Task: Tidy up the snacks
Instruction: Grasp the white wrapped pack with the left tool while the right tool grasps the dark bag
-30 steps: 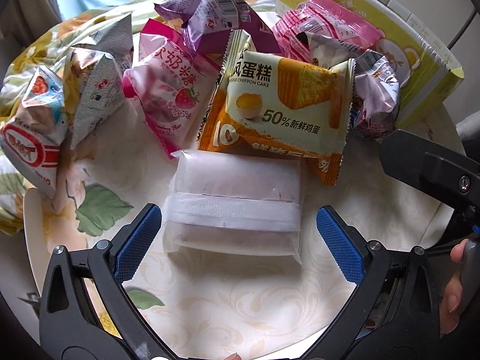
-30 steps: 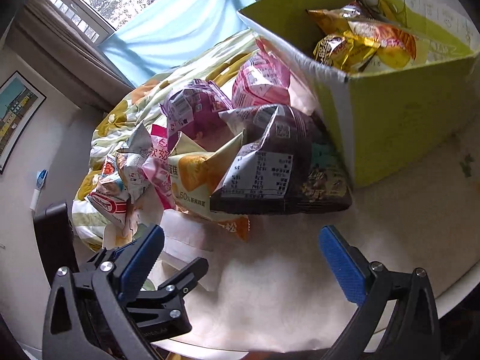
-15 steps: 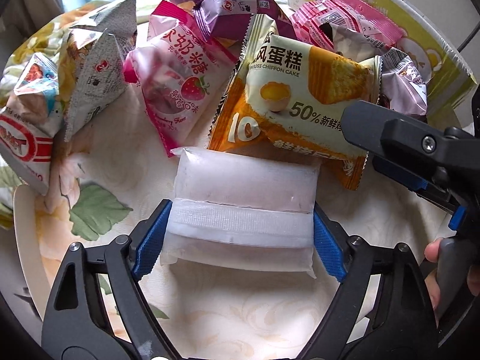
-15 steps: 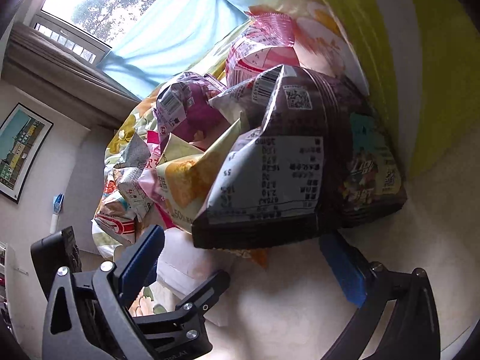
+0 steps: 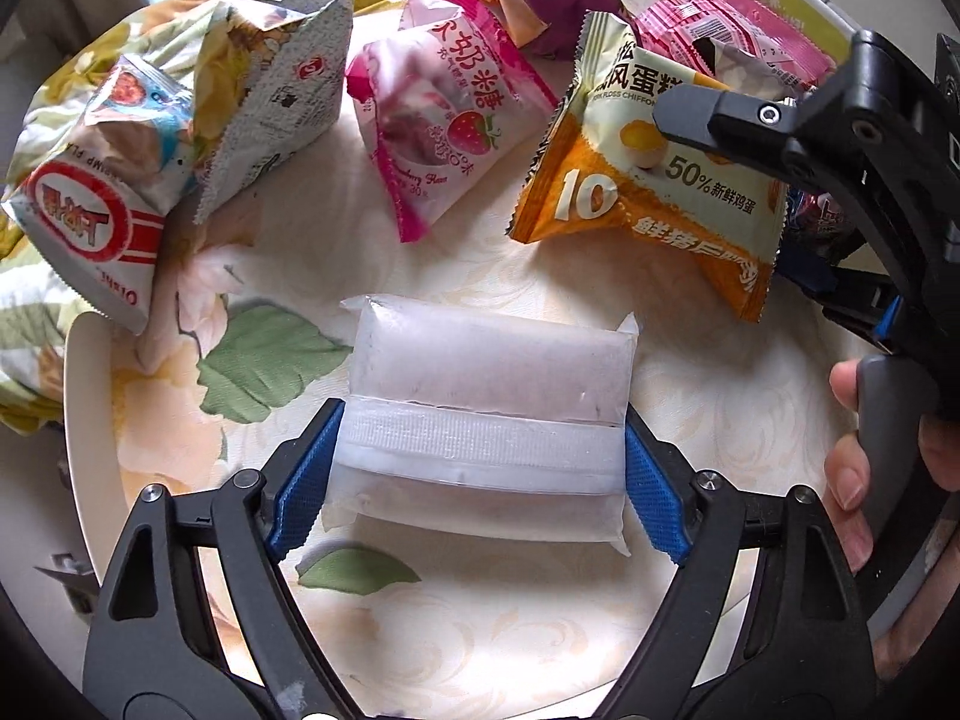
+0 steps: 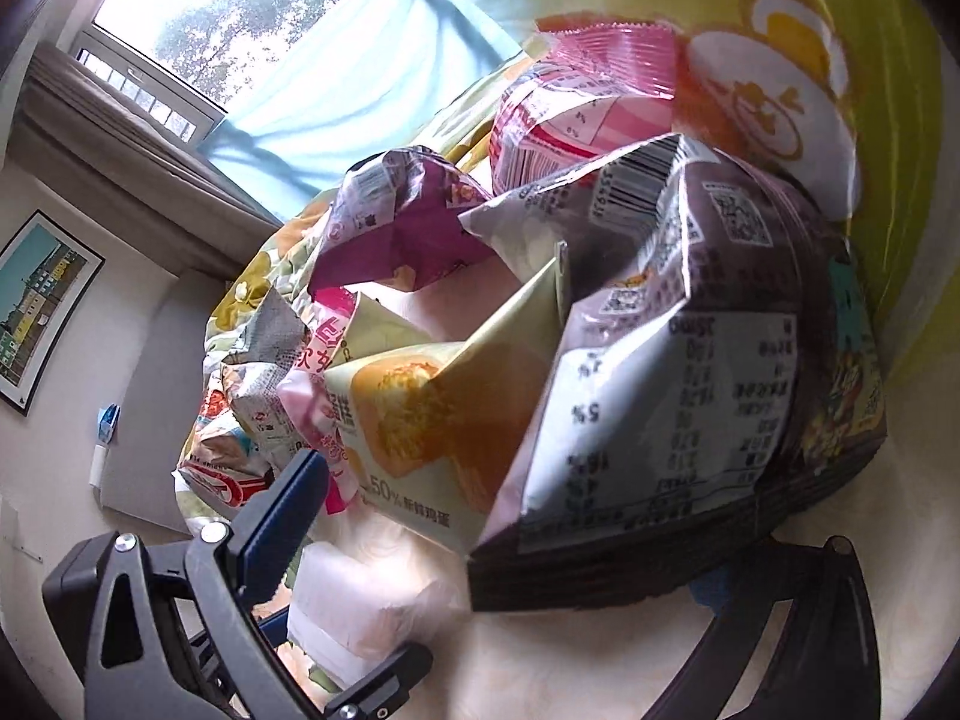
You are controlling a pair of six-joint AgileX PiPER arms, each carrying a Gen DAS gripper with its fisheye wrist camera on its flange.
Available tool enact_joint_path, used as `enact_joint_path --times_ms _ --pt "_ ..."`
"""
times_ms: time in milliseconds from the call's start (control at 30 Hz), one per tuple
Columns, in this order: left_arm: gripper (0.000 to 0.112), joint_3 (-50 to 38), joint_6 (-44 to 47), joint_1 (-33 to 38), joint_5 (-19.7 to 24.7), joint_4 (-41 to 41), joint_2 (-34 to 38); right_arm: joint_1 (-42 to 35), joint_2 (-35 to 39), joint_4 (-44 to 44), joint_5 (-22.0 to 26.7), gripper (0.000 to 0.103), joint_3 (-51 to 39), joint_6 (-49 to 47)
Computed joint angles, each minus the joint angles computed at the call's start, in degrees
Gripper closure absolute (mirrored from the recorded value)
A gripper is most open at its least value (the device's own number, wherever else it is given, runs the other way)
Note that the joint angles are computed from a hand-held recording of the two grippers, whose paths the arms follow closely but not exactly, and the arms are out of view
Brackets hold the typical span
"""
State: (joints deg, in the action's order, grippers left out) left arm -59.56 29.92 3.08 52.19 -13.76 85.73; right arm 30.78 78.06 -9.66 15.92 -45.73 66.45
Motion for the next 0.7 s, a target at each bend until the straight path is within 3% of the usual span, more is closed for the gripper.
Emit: enact_joint_path --times_ms 200,367,700 --pt "0.029 -0.9 3.0 2.8 0.3 -1.2 1.3 0.0 2.7 -0.9 -0.3 0.003 -2.4 1.0" --pt "0.032 -0.8 6.7 5.5 0.7 -2.5 1.6 -0.3 3.6 3.6 0.2 0.03 -3.6 -5.0" --pt "0.038 -1.1 9.9 9.9 6.0 -5.0 -1.8 2.2 1.3 -2.9 3.2 0.052 -3.5 1.0"
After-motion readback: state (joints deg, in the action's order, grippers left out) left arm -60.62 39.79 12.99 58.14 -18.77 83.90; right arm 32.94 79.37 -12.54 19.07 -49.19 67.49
